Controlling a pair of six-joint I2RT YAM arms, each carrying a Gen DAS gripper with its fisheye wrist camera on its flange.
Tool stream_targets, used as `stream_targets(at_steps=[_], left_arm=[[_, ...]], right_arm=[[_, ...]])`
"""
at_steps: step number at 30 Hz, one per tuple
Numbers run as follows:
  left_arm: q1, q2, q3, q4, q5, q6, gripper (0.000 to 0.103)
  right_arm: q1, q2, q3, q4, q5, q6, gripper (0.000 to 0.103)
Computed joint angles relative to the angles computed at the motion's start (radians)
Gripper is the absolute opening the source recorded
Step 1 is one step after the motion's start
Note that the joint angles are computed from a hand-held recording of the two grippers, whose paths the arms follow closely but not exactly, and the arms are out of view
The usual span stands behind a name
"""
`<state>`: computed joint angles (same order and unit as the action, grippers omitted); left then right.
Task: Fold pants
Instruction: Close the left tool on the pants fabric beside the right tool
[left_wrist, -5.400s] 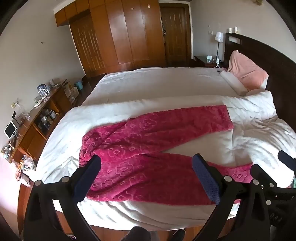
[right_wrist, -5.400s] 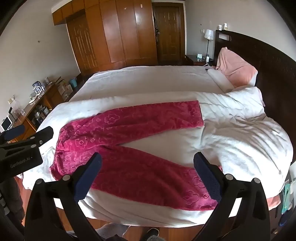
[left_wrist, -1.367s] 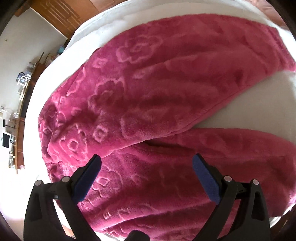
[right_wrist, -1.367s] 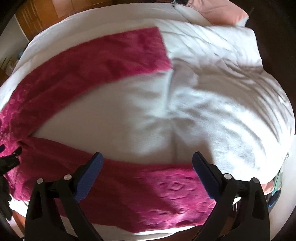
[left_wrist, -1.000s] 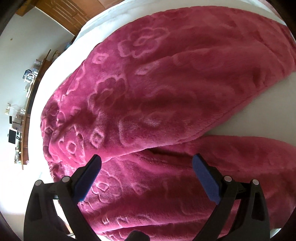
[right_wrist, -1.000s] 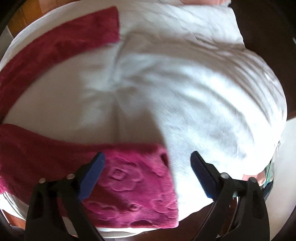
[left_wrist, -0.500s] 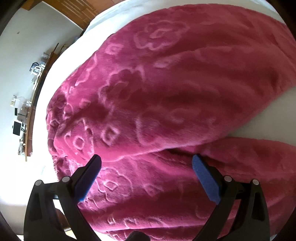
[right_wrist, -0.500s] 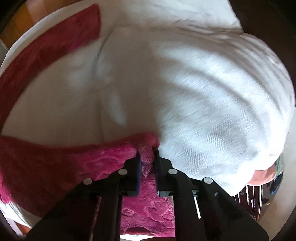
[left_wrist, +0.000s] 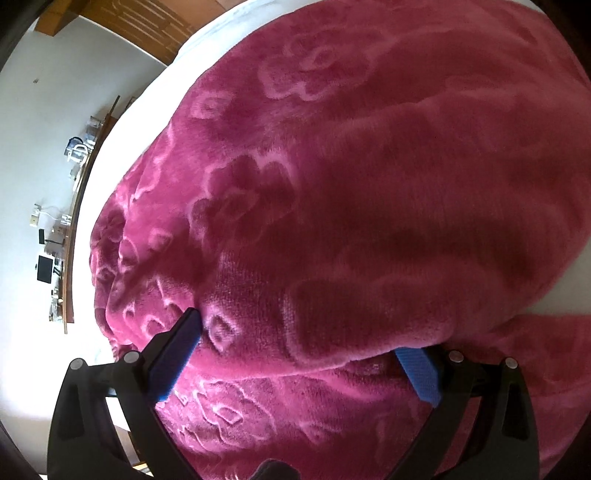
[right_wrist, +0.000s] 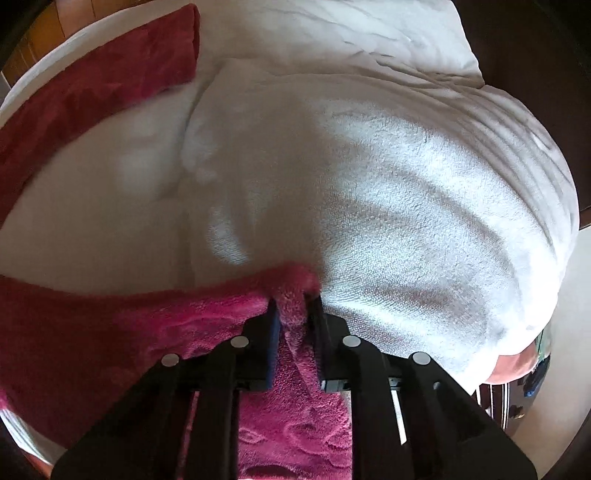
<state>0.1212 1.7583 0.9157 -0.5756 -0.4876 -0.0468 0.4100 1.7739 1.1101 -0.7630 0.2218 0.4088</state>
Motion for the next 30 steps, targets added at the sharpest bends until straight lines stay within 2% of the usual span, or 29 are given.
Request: stream_targets(at_steps=[2,5,6,12,19,22,25,30], left_arm=[[0.017,-0.014,0.005,-0.010,0.023,0.009,0.098],[0.065,-0.066,0.009,-0.036,0.107,0.031,0.098],[0.092,-0.092,0.009,-0.048,0.147,0.047,0.098],[0.242,-0.157,0.038,-0.087,0.286,0.150,0.098],[0.475,-0.113,0.175,-0.135,0.429,0.268,0.098],[0.570,-0.062,0.257,-0.139,0.459,0.319,0.098],[0.661,0.015,0.345,-0.127,0.450,0.350,0.098],[0.830,0.221,0.601,-0.146,0.428,0.361,0.098]], right_arm=[[0.001,-0.030,0.008,-0.025,-0.011,0.007,0.027],[0.016,-0.058,0.039,-0.057,0.010,0.010,0.049],[0.027,-0.060,0.059,-0.066,0.020,0.008,0.053],[0.090,0.018,0.205,-0.109,0.047,0.021,0.053],[0.225,0.207,0.450,-0.178,0.040,0.053,0.053],[0.270,0.266,0.517,-0.195,0.039,0.081,0.053],[0.312,0.332,0.605,-0.232,0.037,0.103,0.053],[0.359,0.408,0.709,-0.278,0.033,0.131,0.053]])
